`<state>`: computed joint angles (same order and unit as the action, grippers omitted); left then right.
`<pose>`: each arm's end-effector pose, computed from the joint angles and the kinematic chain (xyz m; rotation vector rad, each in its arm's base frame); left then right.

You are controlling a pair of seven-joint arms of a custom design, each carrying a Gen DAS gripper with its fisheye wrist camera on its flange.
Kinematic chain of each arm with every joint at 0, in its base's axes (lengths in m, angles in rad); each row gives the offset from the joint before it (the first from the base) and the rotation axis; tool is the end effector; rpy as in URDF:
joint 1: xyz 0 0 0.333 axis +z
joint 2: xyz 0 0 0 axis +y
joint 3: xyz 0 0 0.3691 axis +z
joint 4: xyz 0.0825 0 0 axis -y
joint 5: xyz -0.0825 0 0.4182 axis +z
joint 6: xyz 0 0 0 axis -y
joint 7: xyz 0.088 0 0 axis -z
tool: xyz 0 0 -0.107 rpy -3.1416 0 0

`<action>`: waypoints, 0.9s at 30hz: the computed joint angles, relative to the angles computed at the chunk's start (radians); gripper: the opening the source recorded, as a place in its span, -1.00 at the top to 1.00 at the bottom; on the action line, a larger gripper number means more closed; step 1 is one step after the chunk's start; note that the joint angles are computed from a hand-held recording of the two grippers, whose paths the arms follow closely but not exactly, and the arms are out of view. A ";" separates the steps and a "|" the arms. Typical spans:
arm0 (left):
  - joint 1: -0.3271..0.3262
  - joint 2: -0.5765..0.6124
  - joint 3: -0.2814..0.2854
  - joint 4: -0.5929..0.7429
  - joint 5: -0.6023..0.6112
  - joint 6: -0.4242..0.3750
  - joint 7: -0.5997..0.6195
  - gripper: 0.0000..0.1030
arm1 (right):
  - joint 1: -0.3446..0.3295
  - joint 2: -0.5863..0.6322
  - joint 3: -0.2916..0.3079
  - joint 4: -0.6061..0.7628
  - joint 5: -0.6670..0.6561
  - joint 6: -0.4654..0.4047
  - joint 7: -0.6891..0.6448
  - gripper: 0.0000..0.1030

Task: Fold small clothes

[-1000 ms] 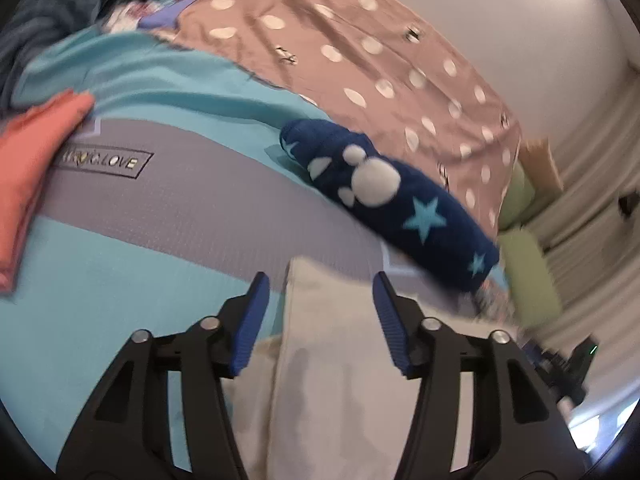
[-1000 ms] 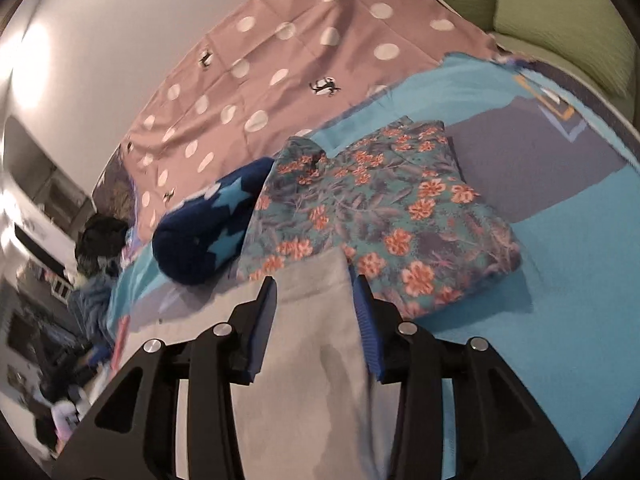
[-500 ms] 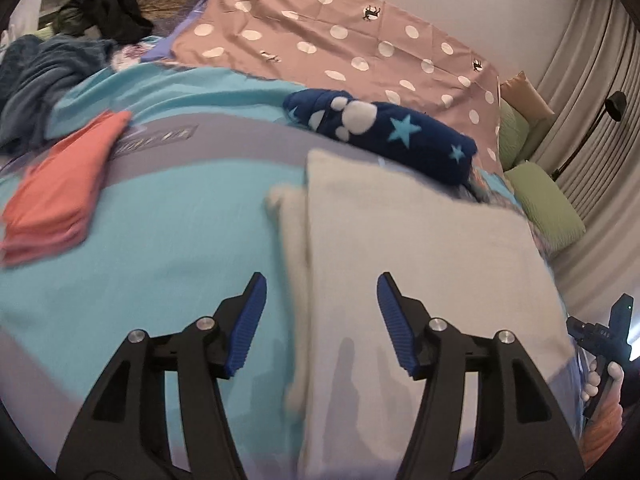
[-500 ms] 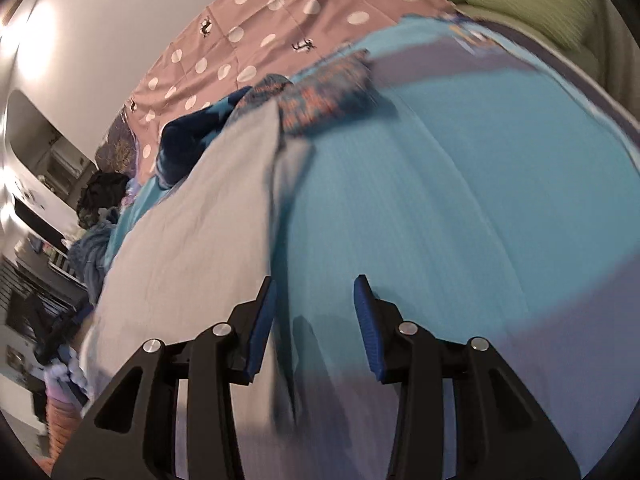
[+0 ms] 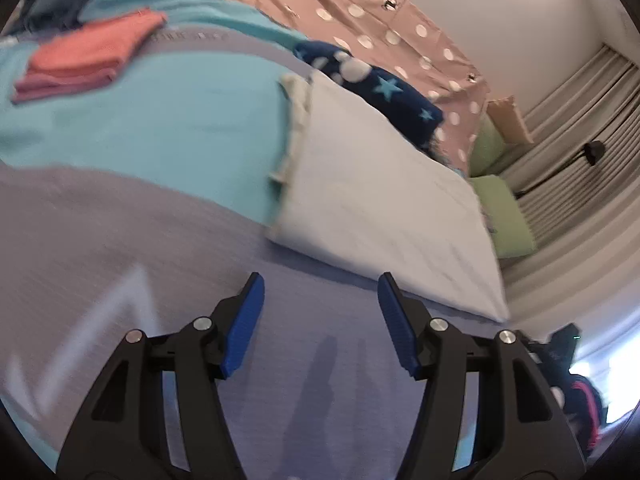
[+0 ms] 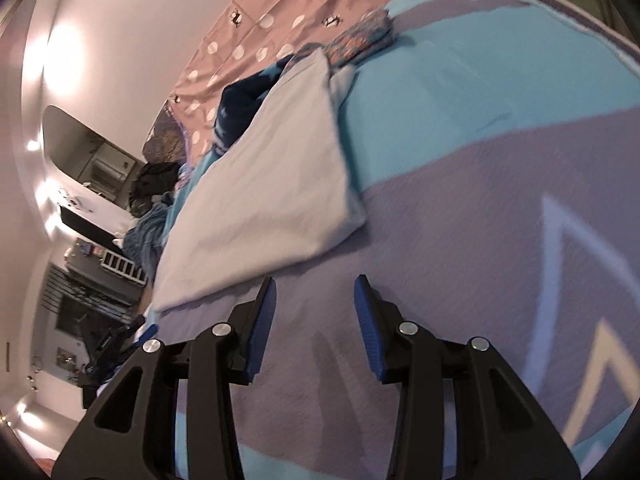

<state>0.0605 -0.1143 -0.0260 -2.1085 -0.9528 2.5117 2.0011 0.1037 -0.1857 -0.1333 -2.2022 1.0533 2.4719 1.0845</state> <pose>0.5825 0.0261 0.5599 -2.2413 1.7363 -1.3177 0.5513 -0.0225 0.5456 -1.3499 1.7614 0.0958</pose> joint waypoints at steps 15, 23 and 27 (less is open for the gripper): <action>0.013 0.188 -0.053 0.163 -0.132 0.051 -0.027 0.80 | -0.006 0.173 0.085 0.143 0.099 0.215 0.164 0.39; 0.032 0.088 -0.054 0.123 -0.246 0.009 0.101 0.92 | -0.021 0.071 0.073 0.075 0.253 0.176 0.048 0.96; 0.021 -0.041 -0.020 0.047 -0.170 -0.039 0.122 0.93 | -0.005 -0.079 0.041 -0.038 0.190 0.133 0.033 0.97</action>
